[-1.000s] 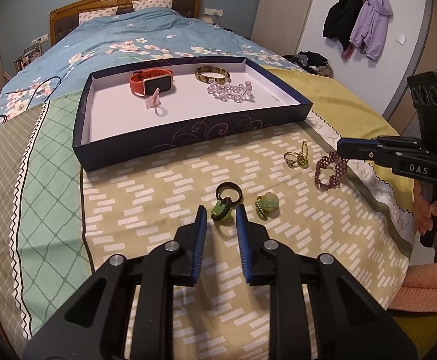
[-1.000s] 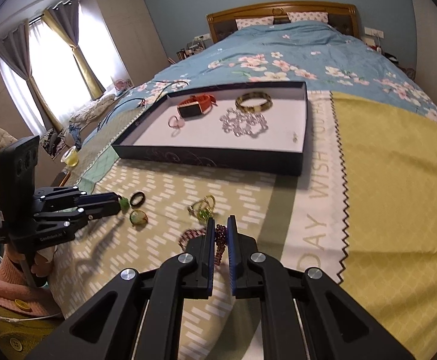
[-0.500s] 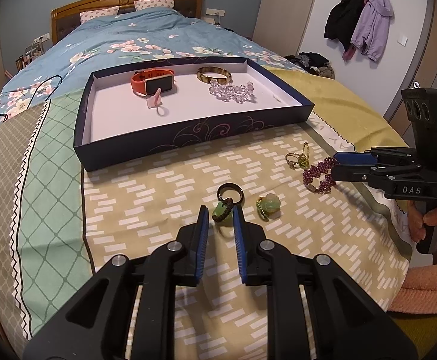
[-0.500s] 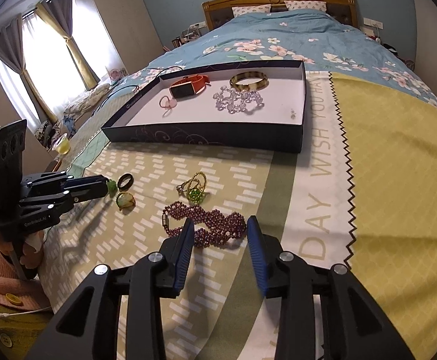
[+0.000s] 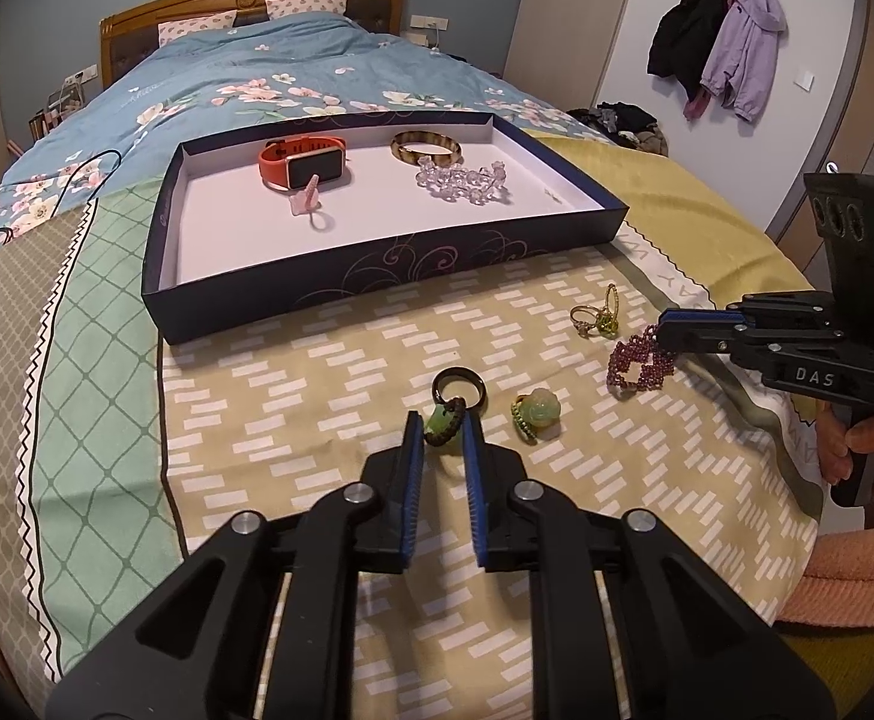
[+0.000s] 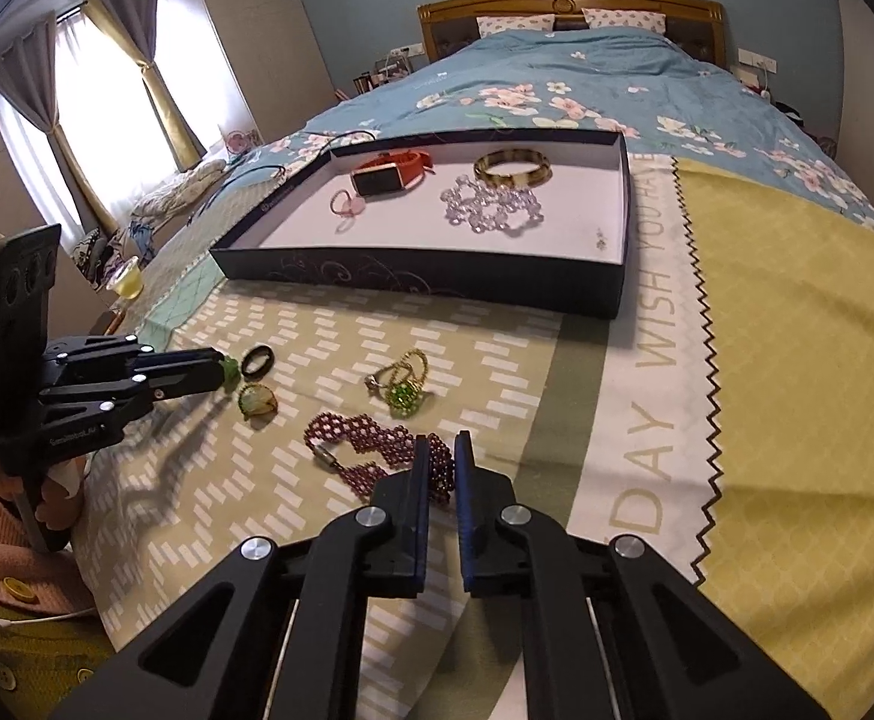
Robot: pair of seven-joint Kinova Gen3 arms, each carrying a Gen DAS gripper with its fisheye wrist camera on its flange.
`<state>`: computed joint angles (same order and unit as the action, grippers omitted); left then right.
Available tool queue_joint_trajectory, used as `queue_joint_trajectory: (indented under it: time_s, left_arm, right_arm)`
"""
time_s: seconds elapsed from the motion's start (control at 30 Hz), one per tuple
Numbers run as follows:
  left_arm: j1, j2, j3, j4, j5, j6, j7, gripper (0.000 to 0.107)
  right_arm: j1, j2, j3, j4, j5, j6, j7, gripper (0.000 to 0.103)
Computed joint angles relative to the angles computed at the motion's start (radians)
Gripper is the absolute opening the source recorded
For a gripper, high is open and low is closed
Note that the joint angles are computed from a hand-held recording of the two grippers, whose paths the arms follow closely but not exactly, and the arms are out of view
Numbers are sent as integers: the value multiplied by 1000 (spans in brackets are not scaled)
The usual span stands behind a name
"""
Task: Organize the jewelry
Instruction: 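Lift the red necklace with the right tool while the left tool approaches the green rings, then lift the red necklace with the right tool while the left tool grasps the black ring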
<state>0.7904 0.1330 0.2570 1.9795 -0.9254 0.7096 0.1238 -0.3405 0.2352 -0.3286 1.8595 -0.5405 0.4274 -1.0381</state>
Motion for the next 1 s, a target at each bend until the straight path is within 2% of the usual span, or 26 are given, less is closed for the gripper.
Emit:
queue_joint_trajectory:
  time_s: [0.1, 0.2, 0.57, 0.73, 0.87, 1.0]
  left_arm:
    - [2, 0, 0, 2, -8, 3, 9, 12]
    - [3, -3, 1, 5, -13, 6, 20, 5]
    - [0, -25, 17, 29, -48, 2, 65, 4]
    - [26, 0, 28, -16, -25, 131, 71, 10]
    - [38, -22, 38, 5, -86, 102, 93, 11]
    - [39, -37, 45, 20, -127, 36, 82, 11]
  right_arm:
    - [17, -7, -15, 4, -32, -2, 33, 6]
    - [29, -13, -23, 5, -62, -3, 64, 6]
    - [25, -31, -20, 8, -128, -8, 136, 6]
    - [19, -29, -14, 9, -135, -7, 145, 6]
    - [18, -23, -9, 9, -138, -2, 142, 6]
    - [27, -19, -14, 8, -153, 1, 155, 6]
